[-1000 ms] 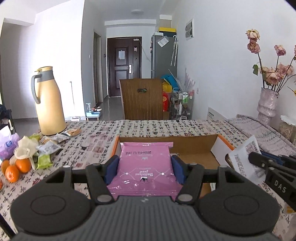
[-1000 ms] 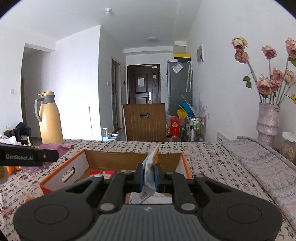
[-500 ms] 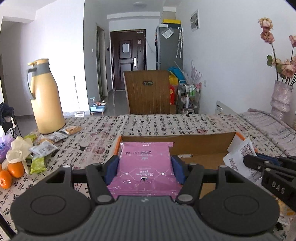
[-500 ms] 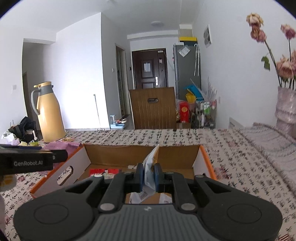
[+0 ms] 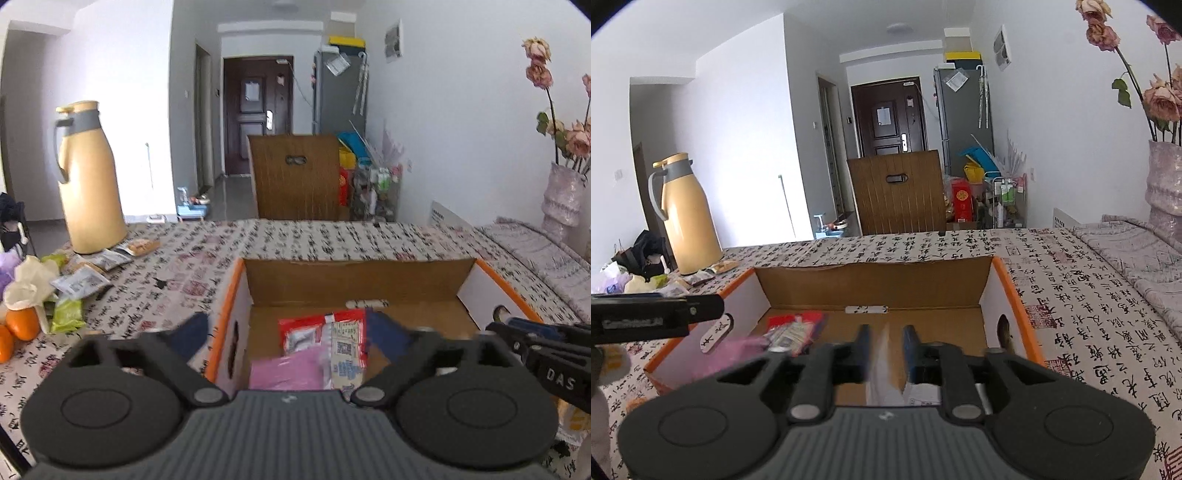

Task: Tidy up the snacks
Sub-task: 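Carry both packets over the box and release them inside, then move both tools back toward the remaining snacks beside the box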

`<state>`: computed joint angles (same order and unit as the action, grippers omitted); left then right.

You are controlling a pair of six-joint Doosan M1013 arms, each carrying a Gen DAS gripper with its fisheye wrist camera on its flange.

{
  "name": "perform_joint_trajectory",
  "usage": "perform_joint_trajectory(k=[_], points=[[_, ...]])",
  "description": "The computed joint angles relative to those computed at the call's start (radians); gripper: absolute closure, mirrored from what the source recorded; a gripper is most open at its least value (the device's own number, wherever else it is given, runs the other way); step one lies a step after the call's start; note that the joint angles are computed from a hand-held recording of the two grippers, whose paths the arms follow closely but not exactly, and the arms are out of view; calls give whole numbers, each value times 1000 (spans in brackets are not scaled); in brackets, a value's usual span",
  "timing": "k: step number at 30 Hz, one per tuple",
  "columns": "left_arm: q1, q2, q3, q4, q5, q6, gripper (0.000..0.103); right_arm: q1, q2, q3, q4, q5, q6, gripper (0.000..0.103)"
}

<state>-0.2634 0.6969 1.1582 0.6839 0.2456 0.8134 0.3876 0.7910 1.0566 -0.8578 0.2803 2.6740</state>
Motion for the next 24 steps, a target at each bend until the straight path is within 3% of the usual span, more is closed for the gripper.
perform_joint_trajectory(k=[2,4,13,24], points=[[-1,-5,8,31,-10,-36,0,3,-5,12,-134,13,146,16],[0,-4,5,25,-4,-39,0,7,-10,26,-259,22,274,1],[1,-9,11,38,-8,-64,0,2,-10,22,-217,22,248,0],[1,-29,31,73,-35,-108,0,10,-25,38,-334,42,350,0]])
